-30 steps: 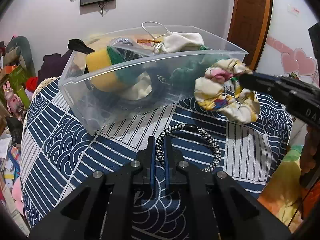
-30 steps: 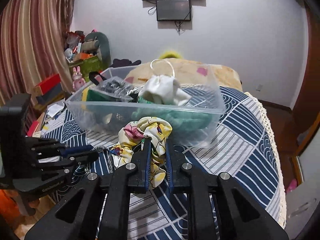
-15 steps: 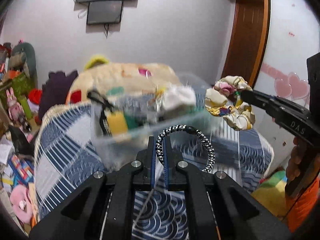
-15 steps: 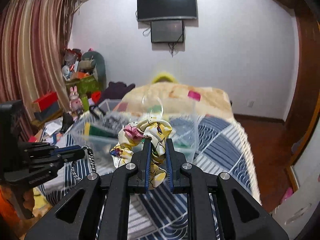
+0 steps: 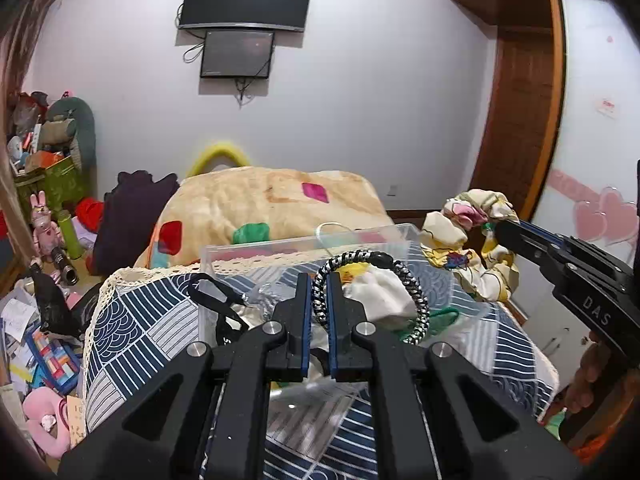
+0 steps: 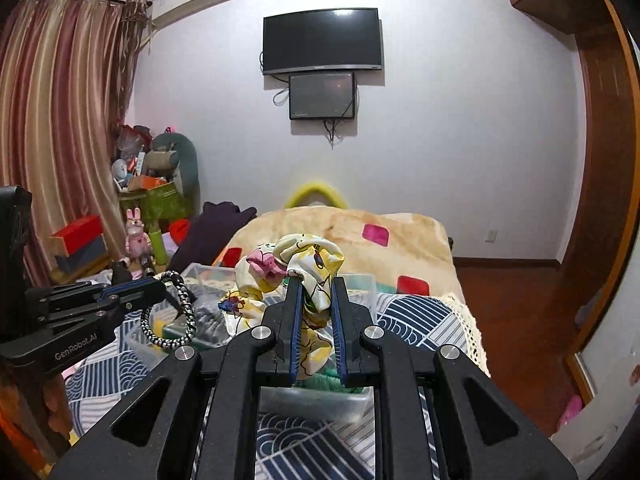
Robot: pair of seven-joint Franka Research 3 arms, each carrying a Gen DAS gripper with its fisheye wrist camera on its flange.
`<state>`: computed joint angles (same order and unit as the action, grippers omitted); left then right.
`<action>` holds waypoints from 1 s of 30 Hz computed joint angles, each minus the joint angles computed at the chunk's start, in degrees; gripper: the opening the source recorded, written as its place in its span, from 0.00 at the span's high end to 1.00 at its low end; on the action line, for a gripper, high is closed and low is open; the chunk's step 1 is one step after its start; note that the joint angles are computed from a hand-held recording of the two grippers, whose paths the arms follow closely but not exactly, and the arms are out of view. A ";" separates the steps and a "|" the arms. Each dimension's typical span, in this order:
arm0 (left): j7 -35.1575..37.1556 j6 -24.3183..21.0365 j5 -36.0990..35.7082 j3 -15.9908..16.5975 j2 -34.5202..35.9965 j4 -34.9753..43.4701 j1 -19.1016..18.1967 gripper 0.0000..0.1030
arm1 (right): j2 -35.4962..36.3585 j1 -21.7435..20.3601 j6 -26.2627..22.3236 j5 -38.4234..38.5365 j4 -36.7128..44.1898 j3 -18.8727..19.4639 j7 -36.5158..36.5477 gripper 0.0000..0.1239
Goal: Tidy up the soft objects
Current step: 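Drop the bracelet into the box with the left tool while the right drops the scrunchie in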
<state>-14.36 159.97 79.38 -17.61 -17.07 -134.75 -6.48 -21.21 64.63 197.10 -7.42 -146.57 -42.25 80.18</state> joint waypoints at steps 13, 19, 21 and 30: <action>2.80 -3.31 -0.85 1.80 8.08 2.91 -2.55 0.94 | 6.68 4.97 -6.12 3.77 2.33 -4.95 -1.40 0.89; 3.54 -1.92 -2.06 2.42 7.72 2.00 -3.09 0.86 | 4.35 6.31 -8.33 7.53 1.74 -6.10 -5.28 0.81; 2.78 -0.22 -2.04 2.66 6.84 1.16 -2.83 0.84 | 3.43 6.03 -8.87 8.97 1.59 -5.63 -6.33 0.76; 1.55 2.78 -1.47 1.02 0.68 -2.37 -1.44 0.84 | -2.66 2.33 -7.55 13.68 -1.34 -1.22 -12.87 0.62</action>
